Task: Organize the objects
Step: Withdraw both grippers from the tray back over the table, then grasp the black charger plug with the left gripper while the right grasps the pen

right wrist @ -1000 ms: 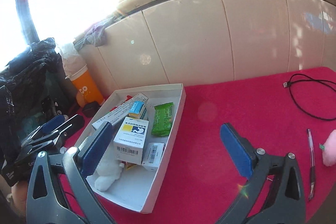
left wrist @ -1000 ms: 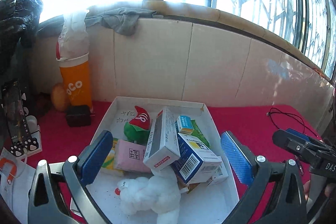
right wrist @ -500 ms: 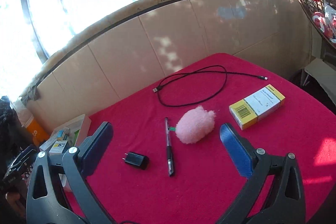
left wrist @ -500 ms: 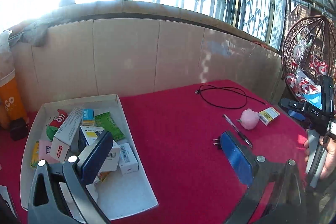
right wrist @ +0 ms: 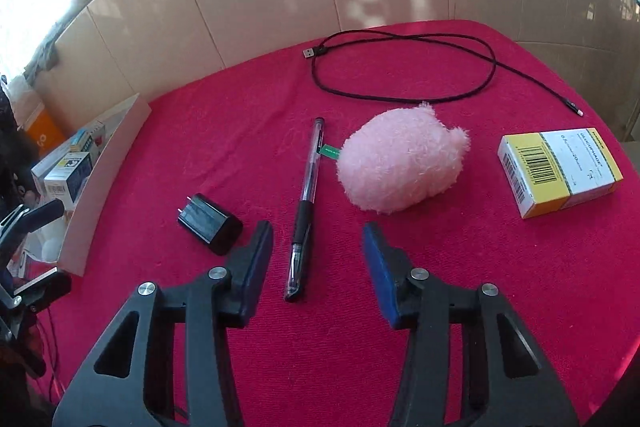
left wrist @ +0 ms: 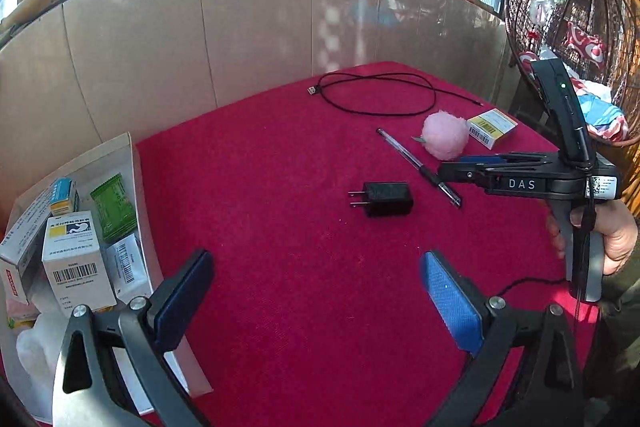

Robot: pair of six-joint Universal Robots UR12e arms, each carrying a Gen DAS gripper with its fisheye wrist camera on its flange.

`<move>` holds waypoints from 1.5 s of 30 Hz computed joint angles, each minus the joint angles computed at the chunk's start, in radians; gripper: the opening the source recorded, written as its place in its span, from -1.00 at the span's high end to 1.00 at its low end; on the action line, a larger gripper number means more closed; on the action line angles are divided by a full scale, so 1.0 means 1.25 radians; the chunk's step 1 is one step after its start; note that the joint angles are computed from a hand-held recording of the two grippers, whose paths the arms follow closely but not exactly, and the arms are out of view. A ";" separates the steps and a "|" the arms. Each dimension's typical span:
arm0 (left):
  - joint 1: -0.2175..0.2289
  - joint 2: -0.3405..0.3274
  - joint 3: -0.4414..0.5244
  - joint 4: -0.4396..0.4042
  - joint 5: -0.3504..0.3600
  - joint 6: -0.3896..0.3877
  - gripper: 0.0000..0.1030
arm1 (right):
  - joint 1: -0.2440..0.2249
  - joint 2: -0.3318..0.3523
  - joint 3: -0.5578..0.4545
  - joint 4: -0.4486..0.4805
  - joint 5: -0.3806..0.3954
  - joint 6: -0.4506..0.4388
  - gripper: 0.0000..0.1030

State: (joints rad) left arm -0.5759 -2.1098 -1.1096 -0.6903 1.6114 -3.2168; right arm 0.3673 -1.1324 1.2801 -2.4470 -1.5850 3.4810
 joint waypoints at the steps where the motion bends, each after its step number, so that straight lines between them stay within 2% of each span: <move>1: 0.002 -0.003 0.003 -0.002 -0.013 0.004 -1.00 | 0.001 0.010 -0.015 0.008 0.008 -0.010 0.10; 4: 0.010 -0.015 0.018 0.000 -0.063 0.016 -1.00 | 0.008 0.037 -0.059 0.053 -0.003 -0.033 0.10; 6: 0.011 -0.030 0.036 -0.003 -0.078 0.026 -1.00 | 0.011 0.052 -0.085 0.093 -0.018 -0.042 0.10; 8: 0.011 -0.049 0.062 -0.014 -0.095 0.047 -1.00 | 0.015 0.056 -0.092 0.101 -0.037 -0.058 0.17; 9: 0.011 -0.060 0.076 -0.021 -0.109 0.065 -1.00 | 0.017 0.054 -0.090 0.099 -0.045 -0.065 0.32; 10: 0.010 -0.071 0.091 -0.029 -0.119 0.085 -1.00 | 0.020 0.052 -0.086 0.097 -0.056 -0.078 0.58; 11: 0.009 -0.084 0.110 -0.041 -0.125 0.105 -1.00 | 0.023 0.047 -0.077 0.092 -0.072 -0.097 0.74; 12: 0.008 -0.096 0.129 -0.052 -0.132 0.122 -1.00 | 0.023 0.042 -0.067 0.083 -0.070 -0.102 0.80; 14: 0.010 -0.124 0.173 -0.075 -0.168 0.135 -1.00 | 0.015 0.018 -0.025 0.047 -0.038 -0.077 0.81; 17: 0.018 -0.158 0.221 -0.067 -0.249 0.144 -1.00 | -0.002 -0.023 0.049 -0.022 -0.001 -0.008 0.80; 19: 0.019 -0.185 0.267 -0.078 -0.276 0.165 -1.00 | -0.015 -0.039 0.080 -0.055 0.036 0.036 0.80; 21: 0.019 -0.216 0.328 -0.136 -0.302 0.186 -0.99 | -0.026 -0.043 0.094 -0.081 0.074 0.064 0.80; 23: 0.020 -0.244 0.386 -0.219 -0.344 0.215 -0.98 | -0.028 -0.042 0.097 -0.091 0.083 0.077 0.80; 25: 0.014 -0.256 0.415 -0.287 -0.336 0.263 -0.98 | -0.029 -0.040 0.102 -0.101 0.088 0.083 0.80; 27: 0.013 -0.250 0.411 -0.333 -0.344 0.284 -0.97 | -0.032 -0.041 0.113 -0.117 0.098 0.090 0.80; 29: 0.019 -0.235 0.389 -0.371 -0.384 0.280 -0.97 | -0.035 -0.041 0.123 -0.132 0.109 0.097 0.80; 31: 0.023 -0.212 0.355 -0.374 -0.419 0.289 -0.96 | -0.037 -0.042 0.133 -0.147 0.117 0.104 0.80; 32: 0.020 -0.201 0.339 -0.359 -0.401 0.297 -0.92 | -0.037 -0.043 0.138 -0.153 0.119 0.108 0.80; 34: 0.009 -0.192 0.325 -0.320 -0.326 0.296 -0.91 | -0.039 -0.042 0.141 -0.161 0.124 0.112 0.80; 36: 0.004 -0.202 0.342 -0.329 -0.289 0.270 -0.83 | -0.039 -0.042 0.139 -0.157 0.124 0.111 0.80; 37: 0.002 -0.208 0.352 -0.337 -0.272 0.256 -0.77 | -0.039 -0.043 0.138 -0.155 0.123 0.110 0.80; 38: -0.001 -0.212 0.358 -0.345 -0.248 0.245 -0.63 | -0.039 -0.044 0.138 -0.154 0.122 0.109 0.80; 39: -0.005 -0.210 0.348 -0.323 -0.220 0.242 -0.59 | -0.038 -0.044 0.136 -0.151 0.120 0.108 0.80; 41: -0.011 -0.202 0.329 -0.294 -0.173 0.237 -0.21 | -0.038 -0.042 0.130 -0.141 0.114 0.101 0.80; 42: -0.011 -0.199 0.323 -0.287 -0.172 0.223 -0.07 | -0.037 -0.041 0.126 -0.136 0.110 0.098 0.80; 43: -0.010 -0.196 0.318 -0.281 -0.170 0.203 0.27 | -0.036 -0.041 0.124 -0.133 0.108 0.096 0.80; 44: -0.010 -0.194 0.315 -0.277 -0.163 0.185 0.44 | -0.036 -0.041 0.124 -0.133 0.107 0.096 0.80; 45: -0.006 -0.184 0.298 -0.267 -0.167 0.171 0.44 | -0.036 -0.042 0.125 -0.133 0.107 0.096 0.80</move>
